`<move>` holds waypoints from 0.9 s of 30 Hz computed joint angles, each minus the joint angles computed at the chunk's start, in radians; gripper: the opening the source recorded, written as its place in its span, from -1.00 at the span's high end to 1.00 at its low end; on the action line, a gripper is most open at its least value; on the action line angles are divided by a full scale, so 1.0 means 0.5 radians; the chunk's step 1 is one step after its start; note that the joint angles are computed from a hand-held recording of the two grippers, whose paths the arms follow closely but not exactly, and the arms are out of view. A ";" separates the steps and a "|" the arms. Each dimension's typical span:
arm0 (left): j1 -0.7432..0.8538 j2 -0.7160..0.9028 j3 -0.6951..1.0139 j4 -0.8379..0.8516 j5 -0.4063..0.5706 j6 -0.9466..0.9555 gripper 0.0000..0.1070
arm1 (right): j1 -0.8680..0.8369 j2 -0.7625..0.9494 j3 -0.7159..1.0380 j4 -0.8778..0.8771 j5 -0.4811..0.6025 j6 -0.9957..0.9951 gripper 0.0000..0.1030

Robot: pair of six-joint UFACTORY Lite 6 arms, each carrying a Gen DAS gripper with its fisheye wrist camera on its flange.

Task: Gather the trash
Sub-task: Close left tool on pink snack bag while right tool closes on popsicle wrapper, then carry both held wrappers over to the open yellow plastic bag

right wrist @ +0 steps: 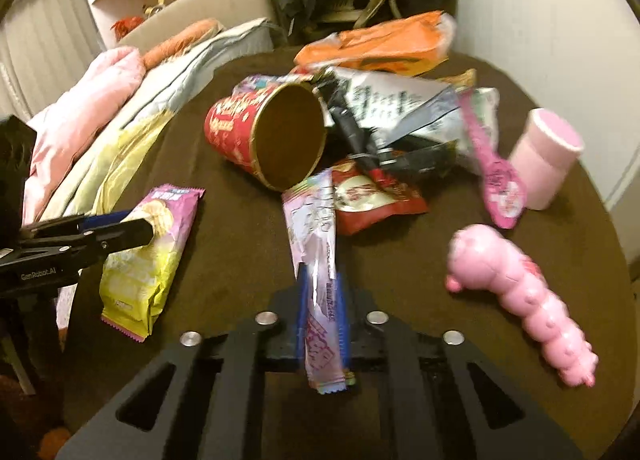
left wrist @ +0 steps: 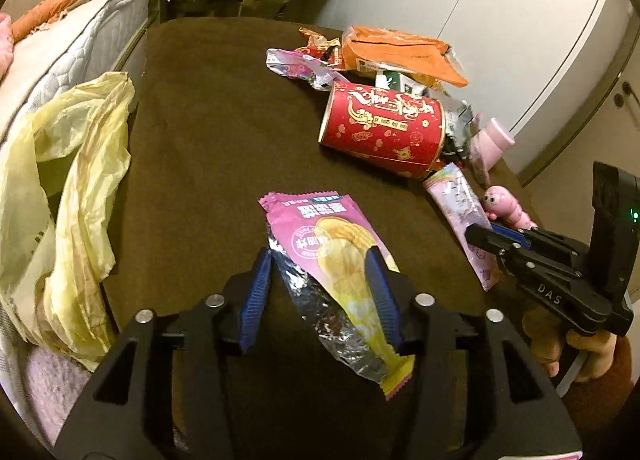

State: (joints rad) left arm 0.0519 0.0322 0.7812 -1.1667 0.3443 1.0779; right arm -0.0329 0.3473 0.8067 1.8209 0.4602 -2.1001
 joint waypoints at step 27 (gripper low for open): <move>0.677 -0.465 -0.038 -0.065 0.370 0.416 0.89 | 0.364 -0.530 -0.032 0.013 -0.071 0.363 0.79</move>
